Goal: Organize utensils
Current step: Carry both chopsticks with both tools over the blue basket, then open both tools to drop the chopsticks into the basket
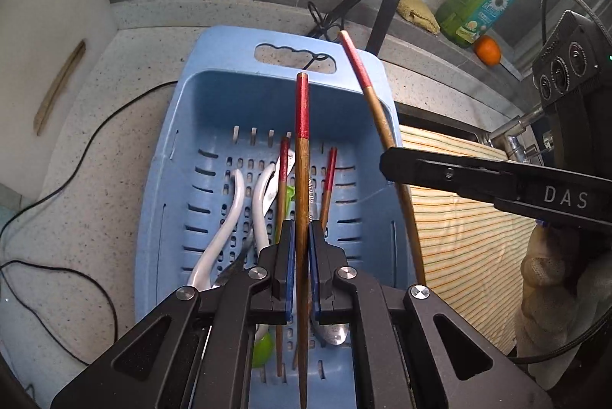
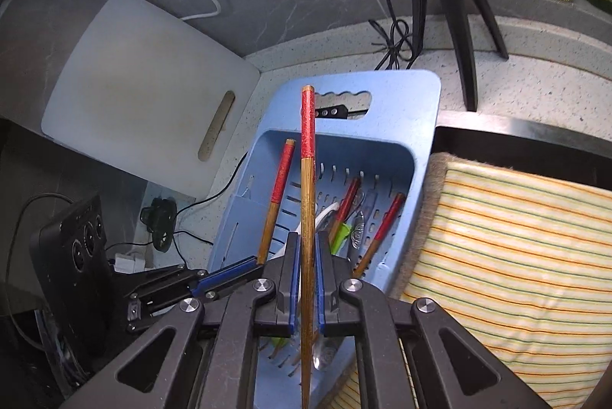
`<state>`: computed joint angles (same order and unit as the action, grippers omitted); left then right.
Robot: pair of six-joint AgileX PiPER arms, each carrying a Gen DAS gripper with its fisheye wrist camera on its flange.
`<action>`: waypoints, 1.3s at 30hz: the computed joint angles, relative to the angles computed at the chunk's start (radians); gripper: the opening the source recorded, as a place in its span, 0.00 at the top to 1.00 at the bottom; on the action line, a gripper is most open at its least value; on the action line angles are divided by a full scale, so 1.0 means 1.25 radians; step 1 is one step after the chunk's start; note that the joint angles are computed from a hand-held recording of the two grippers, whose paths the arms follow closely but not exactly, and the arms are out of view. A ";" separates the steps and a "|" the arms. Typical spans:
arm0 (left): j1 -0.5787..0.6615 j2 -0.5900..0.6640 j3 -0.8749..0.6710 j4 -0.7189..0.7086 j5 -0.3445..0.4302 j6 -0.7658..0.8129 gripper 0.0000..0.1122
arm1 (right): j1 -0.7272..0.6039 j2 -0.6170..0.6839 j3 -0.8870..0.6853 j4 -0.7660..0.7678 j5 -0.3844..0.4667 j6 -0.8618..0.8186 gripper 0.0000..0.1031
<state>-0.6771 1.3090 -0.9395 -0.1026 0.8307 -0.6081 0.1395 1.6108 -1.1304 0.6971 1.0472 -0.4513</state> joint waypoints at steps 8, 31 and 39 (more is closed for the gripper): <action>0.007 0.011 0.015 -0.020 -0.012 0.016 0.95 | 0.014 0.024 0.020 -0.001 -0.010 0.007 0.94; -0.017 0.015 0.002 0.012 0.028 -0.042 0.91 | 0.010 0.021 0.023 -0.028 0.005 0.025 0.91; -0.047 0.005 -0.010 0.040 0.052 -0.084 0.91 | -0.001 -0.011 0.027 -0.043 0.030 0.013 0.91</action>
<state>-0.7363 1.3152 -0.9521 -0.0521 0.8951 -0.7131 0.1379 1.5965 -1.0972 0.6435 1.0852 -0.4354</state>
